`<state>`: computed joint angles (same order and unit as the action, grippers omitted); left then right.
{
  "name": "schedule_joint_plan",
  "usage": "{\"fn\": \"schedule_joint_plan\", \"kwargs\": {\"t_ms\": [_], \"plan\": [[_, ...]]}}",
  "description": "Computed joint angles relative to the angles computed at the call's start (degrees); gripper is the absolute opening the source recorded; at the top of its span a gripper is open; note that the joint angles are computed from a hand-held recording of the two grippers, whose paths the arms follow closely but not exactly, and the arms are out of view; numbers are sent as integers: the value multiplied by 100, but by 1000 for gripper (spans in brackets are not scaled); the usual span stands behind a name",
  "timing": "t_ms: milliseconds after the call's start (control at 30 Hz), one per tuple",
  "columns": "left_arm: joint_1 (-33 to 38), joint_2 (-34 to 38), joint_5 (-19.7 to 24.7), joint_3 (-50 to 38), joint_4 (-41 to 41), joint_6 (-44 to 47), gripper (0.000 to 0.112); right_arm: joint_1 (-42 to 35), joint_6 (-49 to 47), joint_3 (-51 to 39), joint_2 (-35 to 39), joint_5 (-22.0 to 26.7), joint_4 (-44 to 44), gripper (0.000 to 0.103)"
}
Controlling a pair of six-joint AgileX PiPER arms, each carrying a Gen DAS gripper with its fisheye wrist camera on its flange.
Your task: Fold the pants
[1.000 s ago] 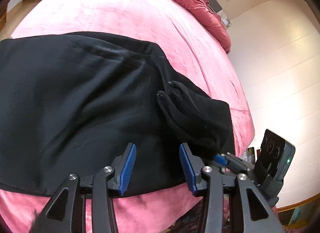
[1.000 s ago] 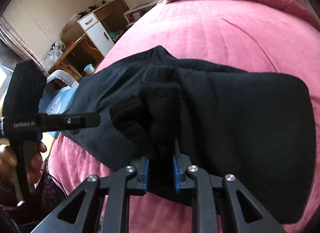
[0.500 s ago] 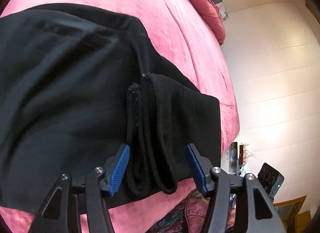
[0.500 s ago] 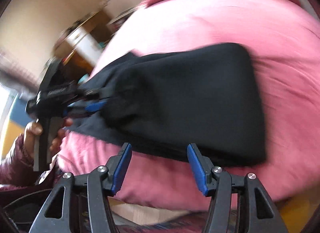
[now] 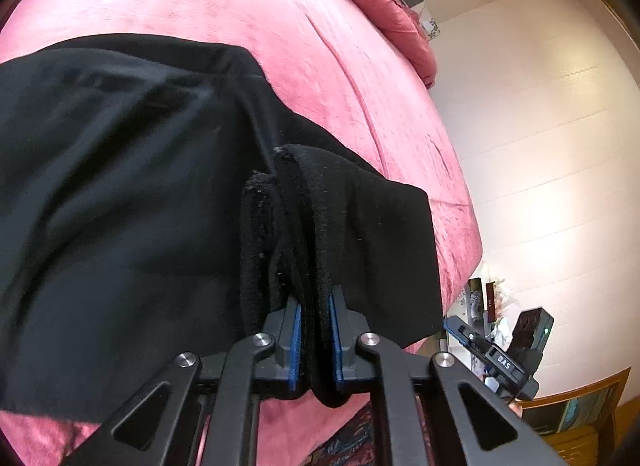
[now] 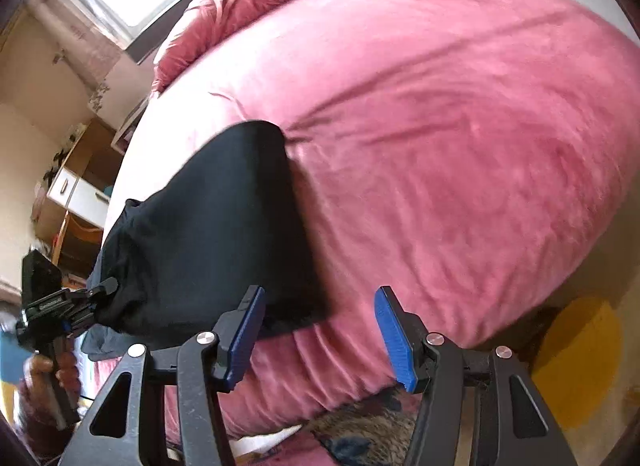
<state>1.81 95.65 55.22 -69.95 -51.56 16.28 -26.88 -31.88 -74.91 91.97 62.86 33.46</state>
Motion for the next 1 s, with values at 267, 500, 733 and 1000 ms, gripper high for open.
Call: {"fn": "schedule_joint_plan", "kwargs": {"t_ms": [267, 500, 733, 1000], "plan": [[-305, 313, -404, -75, 871, -609, 13, 979, 446, 99, 229, -502, -1089, 58], [-571, 193, -621, -201, 1413, -895, 18, 1110, 575, -318, 205, -496, -1290, 59], [-915, 163, -1091, -195, 2070, -1277, 22, 2077, 698, -1289, 845, -501, -1177, 59], [-1526, 141, -1606, -220, 3341, -2216, 25, 3038, 1623, -2132, 1912, -724, -2324, 61]]}}
